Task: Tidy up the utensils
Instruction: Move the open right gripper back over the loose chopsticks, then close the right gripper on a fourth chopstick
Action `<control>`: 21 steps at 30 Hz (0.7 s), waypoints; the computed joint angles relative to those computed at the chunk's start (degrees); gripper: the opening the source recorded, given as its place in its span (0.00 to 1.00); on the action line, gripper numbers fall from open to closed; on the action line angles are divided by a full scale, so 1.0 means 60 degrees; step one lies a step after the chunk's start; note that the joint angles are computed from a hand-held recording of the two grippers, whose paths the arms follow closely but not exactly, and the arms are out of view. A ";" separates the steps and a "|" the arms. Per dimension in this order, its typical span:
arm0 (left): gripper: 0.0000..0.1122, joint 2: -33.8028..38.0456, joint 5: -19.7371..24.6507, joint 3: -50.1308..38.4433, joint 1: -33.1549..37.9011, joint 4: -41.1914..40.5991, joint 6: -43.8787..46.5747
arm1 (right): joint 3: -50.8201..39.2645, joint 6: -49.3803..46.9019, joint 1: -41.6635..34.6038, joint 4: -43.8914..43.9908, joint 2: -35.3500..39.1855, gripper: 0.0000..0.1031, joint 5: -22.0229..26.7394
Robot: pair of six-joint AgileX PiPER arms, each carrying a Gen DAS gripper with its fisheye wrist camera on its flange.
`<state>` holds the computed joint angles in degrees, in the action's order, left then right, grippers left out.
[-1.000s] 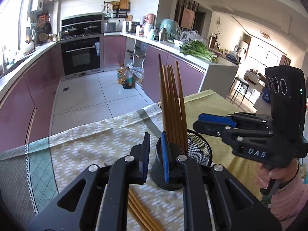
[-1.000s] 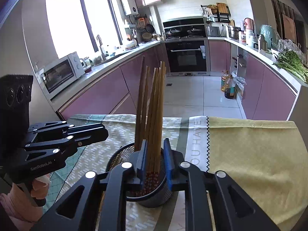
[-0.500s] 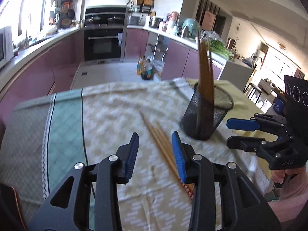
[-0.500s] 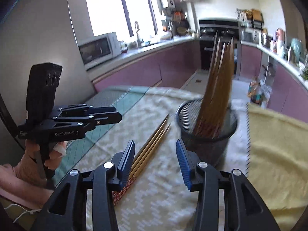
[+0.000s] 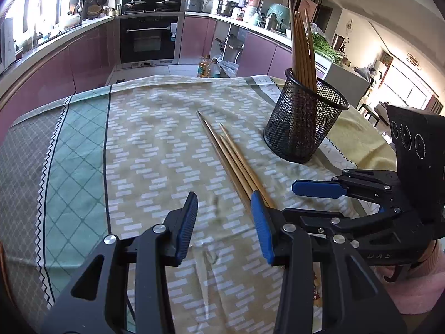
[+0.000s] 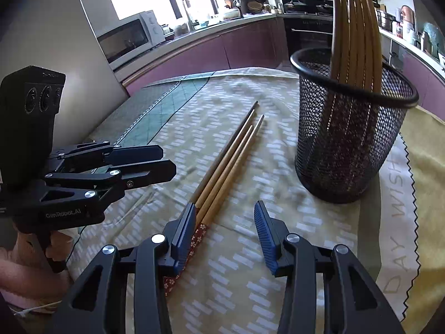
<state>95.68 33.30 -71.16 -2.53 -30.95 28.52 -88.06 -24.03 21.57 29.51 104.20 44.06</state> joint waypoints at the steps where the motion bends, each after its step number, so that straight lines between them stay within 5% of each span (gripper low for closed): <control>1: 0.35 0.0052 0.0014 -0.0054 -0.0036 0.0108 -0.0122 | -0.0054 0.0037 -0.0008 -0.0029 0.0045 0.40 0.0019; 21: 0.35 0.1118 0.0364 -0.1284 -0.0604 0.1619 -0.1423 | -0.0158 0.0767 0.0369 -0.1130 0.0131 0.31 -0.0234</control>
<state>102.39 35.48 -78.86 -6.15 -21.24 19.98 -89.00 -19.43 23.78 22.72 104.98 42.65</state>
